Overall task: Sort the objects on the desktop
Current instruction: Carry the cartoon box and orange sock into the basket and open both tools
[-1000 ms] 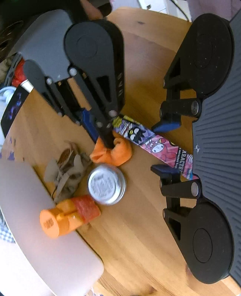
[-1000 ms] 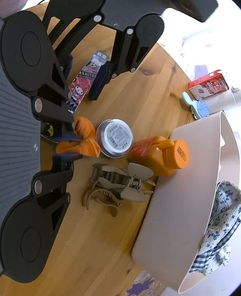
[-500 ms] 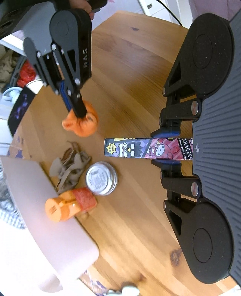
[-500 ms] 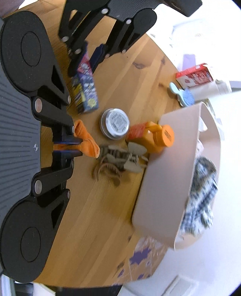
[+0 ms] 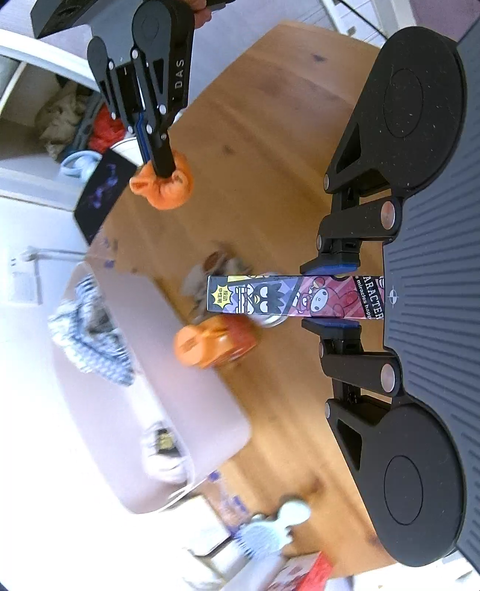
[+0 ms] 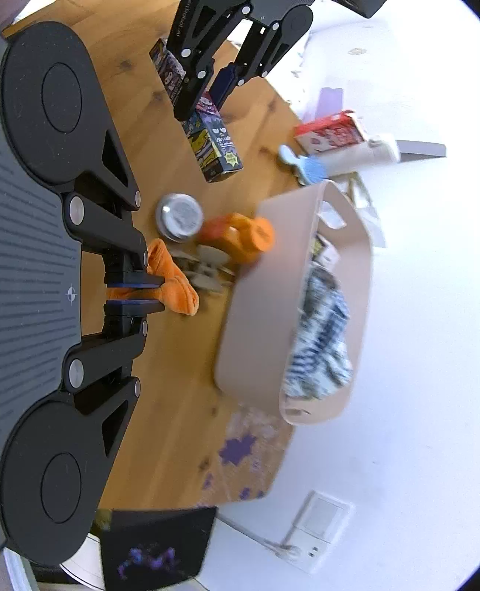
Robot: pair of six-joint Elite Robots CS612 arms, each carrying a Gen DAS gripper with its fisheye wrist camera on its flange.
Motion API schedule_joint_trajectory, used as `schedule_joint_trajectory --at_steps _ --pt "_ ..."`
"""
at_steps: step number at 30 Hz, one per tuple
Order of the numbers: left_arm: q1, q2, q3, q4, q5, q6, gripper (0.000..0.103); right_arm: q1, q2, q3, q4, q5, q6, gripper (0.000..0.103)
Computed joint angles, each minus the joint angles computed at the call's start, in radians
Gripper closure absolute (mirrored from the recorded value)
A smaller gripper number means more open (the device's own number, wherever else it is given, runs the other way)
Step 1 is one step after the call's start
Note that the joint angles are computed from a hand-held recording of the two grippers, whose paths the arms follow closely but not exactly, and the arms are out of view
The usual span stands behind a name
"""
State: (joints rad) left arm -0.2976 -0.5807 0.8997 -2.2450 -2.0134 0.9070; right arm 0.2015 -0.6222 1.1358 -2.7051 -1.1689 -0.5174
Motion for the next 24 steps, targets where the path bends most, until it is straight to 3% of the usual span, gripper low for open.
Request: schedule_joint_trajectory --at_steps 10,18,24 --pt "-0.02 0.066 -0.154 -0.077 -0.024 -0.148 0.08 -0.01 0.042 -0.108 -0.081 -0.004 0.028 0.097" --pt "-0.044 0.172 -0.367 -0.074 0.008 -0.27 0.08 -0.008 0.127 -0.285 -0.083 0.003 0.032 0.097" --pt "-0.063 0.276 -0.564 -0.015 0.058 -0.341 0.08 0.003 0.212 -0.456 -0.022 0.018 0.026 0.097"
